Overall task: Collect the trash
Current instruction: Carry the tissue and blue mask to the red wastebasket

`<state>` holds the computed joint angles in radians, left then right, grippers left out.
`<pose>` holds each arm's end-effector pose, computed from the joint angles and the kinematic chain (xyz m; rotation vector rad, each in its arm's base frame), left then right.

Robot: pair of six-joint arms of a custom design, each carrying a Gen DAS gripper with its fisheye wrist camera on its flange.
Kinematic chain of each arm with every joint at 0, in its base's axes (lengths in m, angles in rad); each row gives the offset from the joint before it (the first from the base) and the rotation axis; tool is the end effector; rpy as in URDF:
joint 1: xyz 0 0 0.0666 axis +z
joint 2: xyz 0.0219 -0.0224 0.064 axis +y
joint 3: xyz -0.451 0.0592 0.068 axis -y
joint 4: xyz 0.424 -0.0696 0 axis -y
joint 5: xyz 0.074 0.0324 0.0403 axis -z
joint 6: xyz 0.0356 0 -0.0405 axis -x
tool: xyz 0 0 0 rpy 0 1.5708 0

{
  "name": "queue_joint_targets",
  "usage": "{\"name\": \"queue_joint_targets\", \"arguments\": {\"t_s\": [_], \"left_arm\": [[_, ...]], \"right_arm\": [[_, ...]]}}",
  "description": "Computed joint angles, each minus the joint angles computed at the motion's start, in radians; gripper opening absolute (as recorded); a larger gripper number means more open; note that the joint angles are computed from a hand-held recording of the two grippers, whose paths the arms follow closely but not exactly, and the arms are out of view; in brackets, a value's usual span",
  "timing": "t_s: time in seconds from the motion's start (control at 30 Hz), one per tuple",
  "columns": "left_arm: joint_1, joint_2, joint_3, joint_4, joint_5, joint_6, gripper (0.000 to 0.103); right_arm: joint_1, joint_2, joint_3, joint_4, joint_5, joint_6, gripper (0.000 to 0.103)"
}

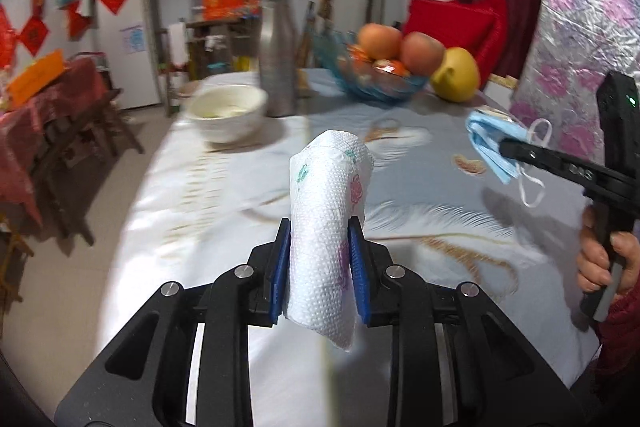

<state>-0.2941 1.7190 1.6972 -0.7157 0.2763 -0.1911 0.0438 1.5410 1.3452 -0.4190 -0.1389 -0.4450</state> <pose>0.6284 -0.2009 0.4844 0.6893 2.1966 -0.3714 0.5807 0.0300 0.4378 0.3623 2.1813 0.4262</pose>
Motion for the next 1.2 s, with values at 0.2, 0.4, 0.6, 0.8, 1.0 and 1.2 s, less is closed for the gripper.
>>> {"name": "queue_joint_targets", "arguments": {"t_s": [0.2,0.4,0.6,0.8,1.0,1.2], "left_arm": [[0.103,-0.113,-0.113,0.034,-0.022,-0.013,0.029],[0.236,-0.2,-0.222,0.021,-0.072,-0.042,0.029],[0.383,-0.216,-0.287,-0.042,-0.113,-0.059,0.029],[0.519,-0.169,-0.33,-0.083,-0.15,-0.08,0.029],[0.596,-0.071,-0.34,-0.13,-0.123,-0.067,0.029],[0.622,-0.033,-0.356,-0.114,-0.146,-0.065,0.085]], "right_arm": [[0.106,-0.003,0.019,0.034,-0.05,-0.02,0.005],[0.204,0.028,0.092,0.002,-0.094,0.003,0.005],[0.313,0.081,0.202,-0.07,-0.122,0.045,0.005],[0.414,0.157,0.335,-0.174,-0.148,0.087,0.005],[0.509,0.271,0.502,-0.293,-0.189,0.129,0.005],[0.574,0.401,0.685,-0.444,-0.232,0.164,0.005]]}}
